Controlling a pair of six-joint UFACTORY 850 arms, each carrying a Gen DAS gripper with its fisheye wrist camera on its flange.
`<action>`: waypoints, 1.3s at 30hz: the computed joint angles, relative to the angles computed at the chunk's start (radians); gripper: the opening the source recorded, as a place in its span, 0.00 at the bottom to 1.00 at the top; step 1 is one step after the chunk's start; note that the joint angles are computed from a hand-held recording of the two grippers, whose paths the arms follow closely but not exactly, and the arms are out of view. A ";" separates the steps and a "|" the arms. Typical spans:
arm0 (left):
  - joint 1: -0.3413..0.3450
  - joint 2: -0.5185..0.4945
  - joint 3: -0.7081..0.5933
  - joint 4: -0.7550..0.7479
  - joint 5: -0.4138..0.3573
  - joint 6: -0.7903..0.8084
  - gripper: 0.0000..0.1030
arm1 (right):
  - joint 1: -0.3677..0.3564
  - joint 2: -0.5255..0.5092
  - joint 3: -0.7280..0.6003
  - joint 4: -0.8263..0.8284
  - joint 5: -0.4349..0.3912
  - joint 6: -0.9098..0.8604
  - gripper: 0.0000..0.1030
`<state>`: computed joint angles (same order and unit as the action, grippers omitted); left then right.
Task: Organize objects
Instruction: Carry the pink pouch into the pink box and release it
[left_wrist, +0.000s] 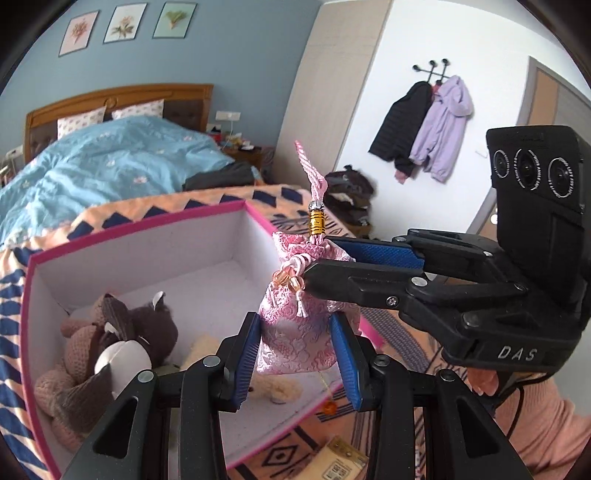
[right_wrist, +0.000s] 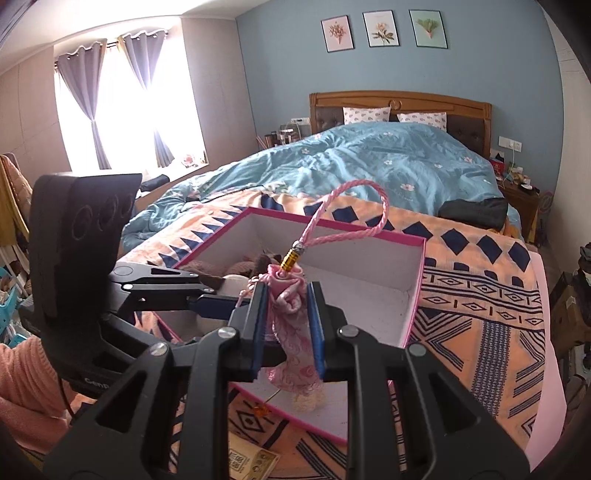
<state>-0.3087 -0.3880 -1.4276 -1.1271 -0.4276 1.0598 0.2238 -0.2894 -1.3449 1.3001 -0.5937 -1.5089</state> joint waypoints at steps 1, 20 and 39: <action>-0.002 -0.003 0.001 0.010 0.004 -0.010 0.38 | 0.001 -0.007 -0.004 -0.007 0.005 0.008 0.23; -0.042 -0.090 -0.083 0.400 0.019 -0.400 0.38 | 0.003 -0.132 -0.109 -0.248 0.052 0.293 0.24; -0.034 0.062 0.118 -0.068 0.150 0.088 0.54 | -0.026 -0.028 0.032 0.001 0.058 0.090 0.27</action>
<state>-0.3429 -0.3261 -1.3093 -1.1950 -0.2780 1.1475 0.1973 -0.3175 -1.3125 1.3013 -0.5357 -1.4184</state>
